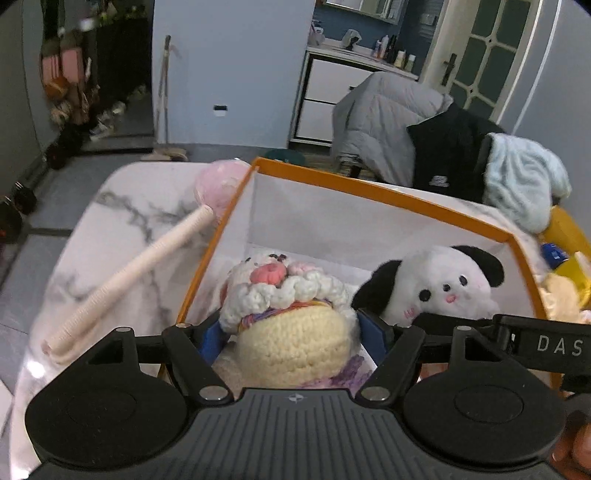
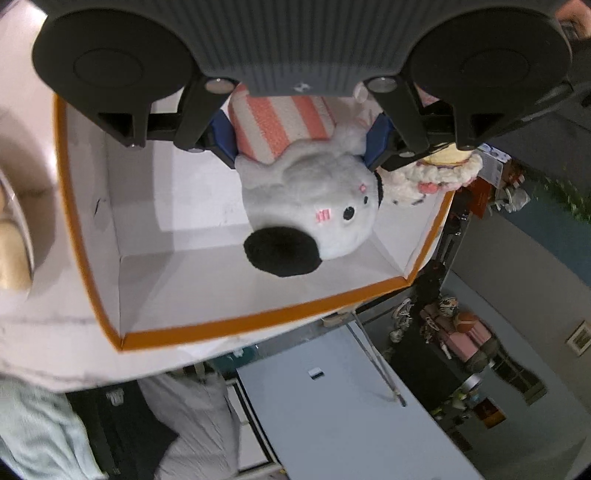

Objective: Organize objects
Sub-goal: 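Lower the bunny into the orange box with the left tool while the right tool lowers the dog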

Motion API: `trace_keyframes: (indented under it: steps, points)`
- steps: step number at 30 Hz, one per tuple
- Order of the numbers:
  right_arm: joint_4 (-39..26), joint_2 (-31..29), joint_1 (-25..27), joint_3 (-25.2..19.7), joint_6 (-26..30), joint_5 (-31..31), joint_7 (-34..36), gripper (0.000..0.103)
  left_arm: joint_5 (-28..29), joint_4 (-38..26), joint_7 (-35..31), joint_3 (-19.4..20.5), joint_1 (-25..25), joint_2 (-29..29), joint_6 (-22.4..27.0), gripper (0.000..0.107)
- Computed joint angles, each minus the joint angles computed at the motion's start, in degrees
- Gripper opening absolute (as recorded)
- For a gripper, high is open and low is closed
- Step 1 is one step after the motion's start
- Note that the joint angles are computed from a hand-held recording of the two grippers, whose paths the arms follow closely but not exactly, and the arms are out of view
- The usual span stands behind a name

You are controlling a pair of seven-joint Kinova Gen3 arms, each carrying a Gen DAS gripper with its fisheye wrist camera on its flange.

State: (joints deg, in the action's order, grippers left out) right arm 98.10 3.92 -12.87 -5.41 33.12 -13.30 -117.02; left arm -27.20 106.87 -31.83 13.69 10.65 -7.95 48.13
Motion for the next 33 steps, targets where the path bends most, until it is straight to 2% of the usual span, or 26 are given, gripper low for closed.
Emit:
trace_keyframes:
  steps: [4, 6, 8, 13, 14, 16, 18, 20, 22, 25, 27, 33]
  points:
    - [0.71, 1.13, 0.58, -0.18, -1.45, -1.53, -2.85, 0.071, -4.22, -0.67, 2.31, 1.40, 0.55, 1.89, 1.74, 0.086]
    - [0.72, 1.59, 0.88, -0.39, -0.94, -0.95, -4.75, 0.071, -7.57, -1.40, 4.03, 2.44, 1.98, 3.44, 4.41, 0.086]
    - [0.42, 2.00, -0.01, 0.47, 0.07, 0.43, -5.82, 0.071, -9.78, -2.67, 2.75, 2.74, 4.23, 5.51, 7.54, 0.088]
    - [0.04, 3.15, 1.31, 0.93, 1.06, -4.46, -0.82, 0.071, -14.36, -6.20, -0.79, 1.85, 11.59, 11.72, 16.02, 0.091]
    - [-0.76, 3.85, 2.98, -0.16, 2.07, -6.51, 0.37, 0.071, -15.06, -6.47, -1.27, 1.59, 12.68, 12.49, 16.88, 0.087]
    - [-1.49, 4.86, 6.99, -3.56, 3.26, -10.71, 0.24, 0.071, -14.77, -6.37, -1.26, 1.01, 13.13, 12.27, 16.05, 0.085]
    - [-2.31, 5.60, 6.76, -3.35, 4.08, -11.66, -0.75, 0.071, -14.11, -6.51, -2.03, -0.32, 14.19, 12.19, 15.89, 0.085]
    - [-4.26, 6.22, 2.39, 0.14, 6.18, -8.88, -2.69, 0.072, -15.32, -6.41, -2.17, -0.86, 15.54, 12.51, 16.59, 0.085]
    - [-6.63, 7.18, -0.05, 1.33, 8.66, -5.30, -6.51, 0.075, -16.41, -6.29, -1.82, -1.25, 16.49, 12.67, 17.34, 0.086]
    - [-8.18, 7.88, 0.26, 0.41, 10.22, -4.63, -7.80, 0.077, -17.72, -6.42, -1.76, -1.68, 17.43, 13.09, 18.33, 0.087]
    - [-7.39, 7.51, 0.70, -0.14, 9.18, -5.01, -7.71, 0.077, -18.83, -5.99, -1.44, -1.89, 17.84, 12.79, 17.98, 0.092]
    - [-6.62, 5.30, 0.55, -0.30, 8.12, -2.51, -9.29, 0.077, -19.37, -5.68, 0.47, -2.03, 17.38, 11.22, 17.40, 0.093]
